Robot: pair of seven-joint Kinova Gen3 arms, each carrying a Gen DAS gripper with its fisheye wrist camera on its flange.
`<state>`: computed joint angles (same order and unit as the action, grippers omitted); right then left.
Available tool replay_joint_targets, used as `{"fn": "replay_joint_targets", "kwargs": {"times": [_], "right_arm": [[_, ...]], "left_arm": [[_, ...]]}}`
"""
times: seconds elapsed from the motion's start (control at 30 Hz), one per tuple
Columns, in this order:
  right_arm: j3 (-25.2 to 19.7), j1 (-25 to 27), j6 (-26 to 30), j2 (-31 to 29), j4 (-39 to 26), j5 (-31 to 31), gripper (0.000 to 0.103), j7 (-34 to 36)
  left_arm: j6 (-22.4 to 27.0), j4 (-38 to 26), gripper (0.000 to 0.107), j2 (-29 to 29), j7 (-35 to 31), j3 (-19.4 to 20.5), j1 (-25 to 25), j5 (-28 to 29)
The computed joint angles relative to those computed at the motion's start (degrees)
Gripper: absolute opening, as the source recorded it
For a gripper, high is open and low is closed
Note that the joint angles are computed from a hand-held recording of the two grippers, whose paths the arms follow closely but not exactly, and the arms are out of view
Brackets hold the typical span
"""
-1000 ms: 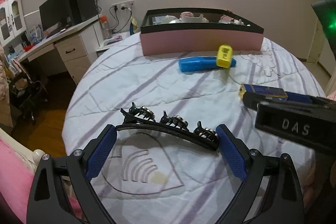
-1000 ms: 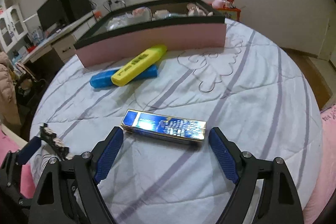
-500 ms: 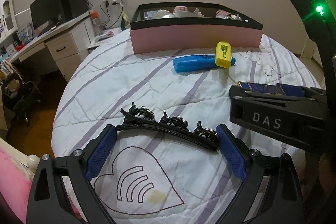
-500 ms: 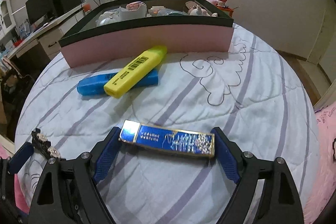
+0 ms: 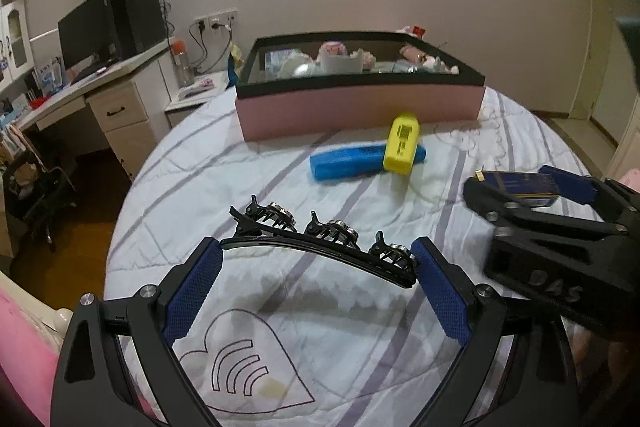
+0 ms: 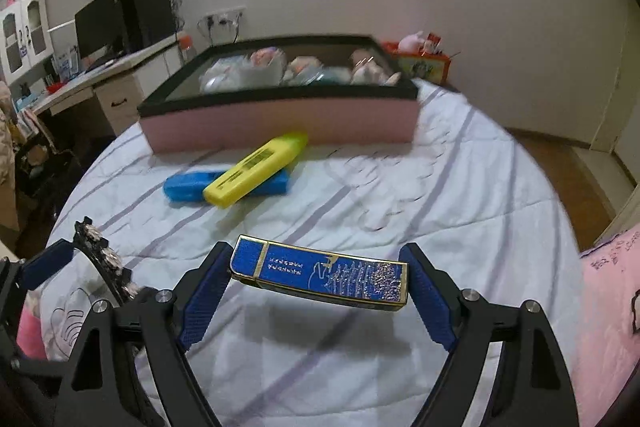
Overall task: Organize rigid objects
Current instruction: 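Carry hair clip and blue lighter into the pink box and open both tools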
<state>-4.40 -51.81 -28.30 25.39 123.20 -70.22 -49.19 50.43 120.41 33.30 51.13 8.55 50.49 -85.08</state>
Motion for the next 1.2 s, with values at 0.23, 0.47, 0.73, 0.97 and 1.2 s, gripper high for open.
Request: {"fn": "replay_joint_targets", "kwargs": {"times": [0.23,0.47,0.73,0.97,1.2], "right_arm": [[-1.5,1.8,-5.3,-4.9,5.3,8.5,0.085,-8.3],[-4.0,2.3,-11.3,-10.4,9.3,12.4,0.085,-11.1],[-7.9,1.8,-18.7,-13.8,11.1,13.2,0.085,-8.0],[-10.1,2.3,-26.8,-15.0,13.4,17.1,0.085,-9.9],[-11.2,1.3,-35.1,-14.0,13.8,18.7,0.085,-9.6]], "left_arm": [[5.4,-1.7,0.096,-2.5,-2.9,0.0,1.6,2.1],[12.4,-3.1,0.096,-4.8,-4.1,0.5,3.5,3.0],[21.8,-4.7,0.096,-6.4,-4.5,1.5,5.8,1.1],[29.6,-3.7,0.096,-6.5,-1.6,2.6,6.7,-5.0],[35.1,-3.9,0.096,-5.5,-1.5,3.3,6.4,-7.9]]}}
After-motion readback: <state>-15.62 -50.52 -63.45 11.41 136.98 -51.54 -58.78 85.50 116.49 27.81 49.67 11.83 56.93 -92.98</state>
